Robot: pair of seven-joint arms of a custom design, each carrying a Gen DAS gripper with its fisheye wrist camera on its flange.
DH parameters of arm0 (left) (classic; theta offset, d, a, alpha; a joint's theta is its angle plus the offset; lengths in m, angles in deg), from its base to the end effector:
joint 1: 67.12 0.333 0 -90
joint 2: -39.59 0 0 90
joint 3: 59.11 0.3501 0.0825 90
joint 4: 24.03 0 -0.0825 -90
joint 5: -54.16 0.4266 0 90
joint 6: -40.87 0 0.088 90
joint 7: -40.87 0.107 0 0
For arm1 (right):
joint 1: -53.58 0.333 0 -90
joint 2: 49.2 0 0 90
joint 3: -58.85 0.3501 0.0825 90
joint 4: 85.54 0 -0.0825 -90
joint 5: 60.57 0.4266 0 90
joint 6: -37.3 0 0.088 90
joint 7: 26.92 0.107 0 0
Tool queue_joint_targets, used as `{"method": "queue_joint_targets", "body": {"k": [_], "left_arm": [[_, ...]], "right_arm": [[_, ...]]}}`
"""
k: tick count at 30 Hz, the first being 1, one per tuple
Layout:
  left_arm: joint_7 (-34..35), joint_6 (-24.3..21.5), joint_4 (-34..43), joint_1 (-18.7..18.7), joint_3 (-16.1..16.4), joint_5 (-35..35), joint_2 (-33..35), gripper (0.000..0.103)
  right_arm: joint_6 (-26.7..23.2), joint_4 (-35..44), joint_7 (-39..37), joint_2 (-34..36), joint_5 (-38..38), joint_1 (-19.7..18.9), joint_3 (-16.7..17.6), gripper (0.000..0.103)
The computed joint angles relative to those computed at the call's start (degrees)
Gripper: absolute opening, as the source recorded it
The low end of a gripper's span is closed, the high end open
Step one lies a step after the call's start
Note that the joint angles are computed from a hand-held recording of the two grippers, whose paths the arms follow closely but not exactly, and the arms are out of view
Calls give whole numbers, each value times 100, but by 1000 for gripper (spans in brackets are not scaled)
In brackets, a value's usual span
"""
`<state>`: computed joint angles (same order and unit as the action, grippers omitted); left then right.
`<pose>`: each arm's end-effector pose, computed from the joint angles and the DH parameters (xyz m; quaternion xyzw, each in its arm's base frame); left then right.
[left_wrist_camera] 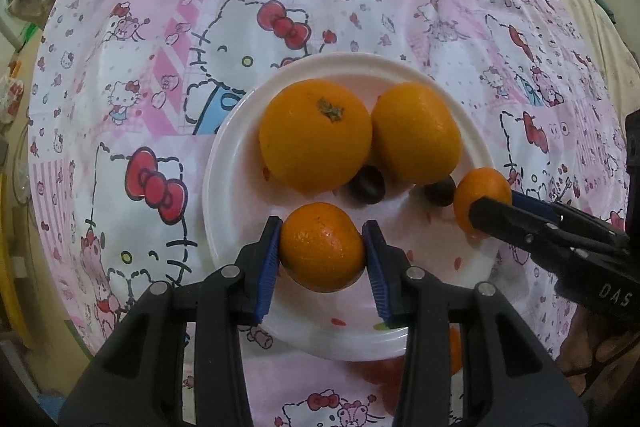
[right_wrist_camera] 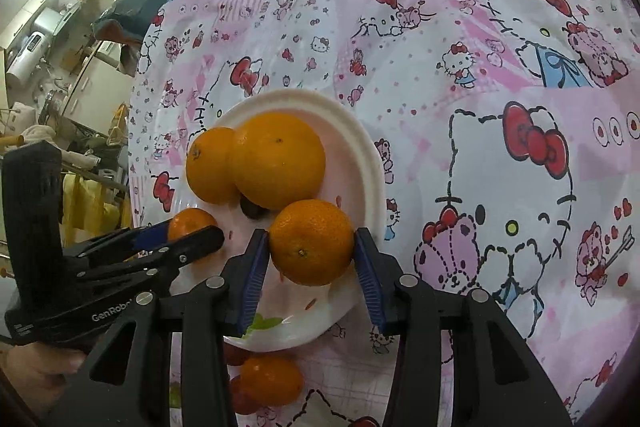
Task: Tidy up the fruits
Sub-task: 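Lower the mandarins onto the plate and open both grippers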
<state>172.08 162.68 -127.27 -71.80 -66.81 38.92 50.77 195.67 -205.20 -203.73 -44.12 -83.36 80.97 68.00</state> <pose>0.6558 -0.1506 0.4673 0.3697 -0.9178 0.1443 0.0109 0.5067 0.3933 0.4570 -0.4154 0.8559 -0.0126 0.3077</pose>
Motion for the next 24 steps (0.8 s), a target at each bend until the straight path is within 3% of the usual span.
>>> {"method": "queue_joint_targets", "body": {"k": [9,13,18,24], "left_arm": [[-92,33,1,-2,9,1,17,37],[-63,41,-8,12,12,2,4,37],[-67,20,-2,29,15,-32,-12,37],[-18,6,-5,43,7,-86,-42,37]], "right_arm": [[-77,-19,-40,-61,3,11,5,46],[-72,-74,395,-143,-336,29,-43,59],[-16,-147,670,-219,-549,-2,-49,63],[-100,-124,772,-290,-725,-18,-29,78]]}}
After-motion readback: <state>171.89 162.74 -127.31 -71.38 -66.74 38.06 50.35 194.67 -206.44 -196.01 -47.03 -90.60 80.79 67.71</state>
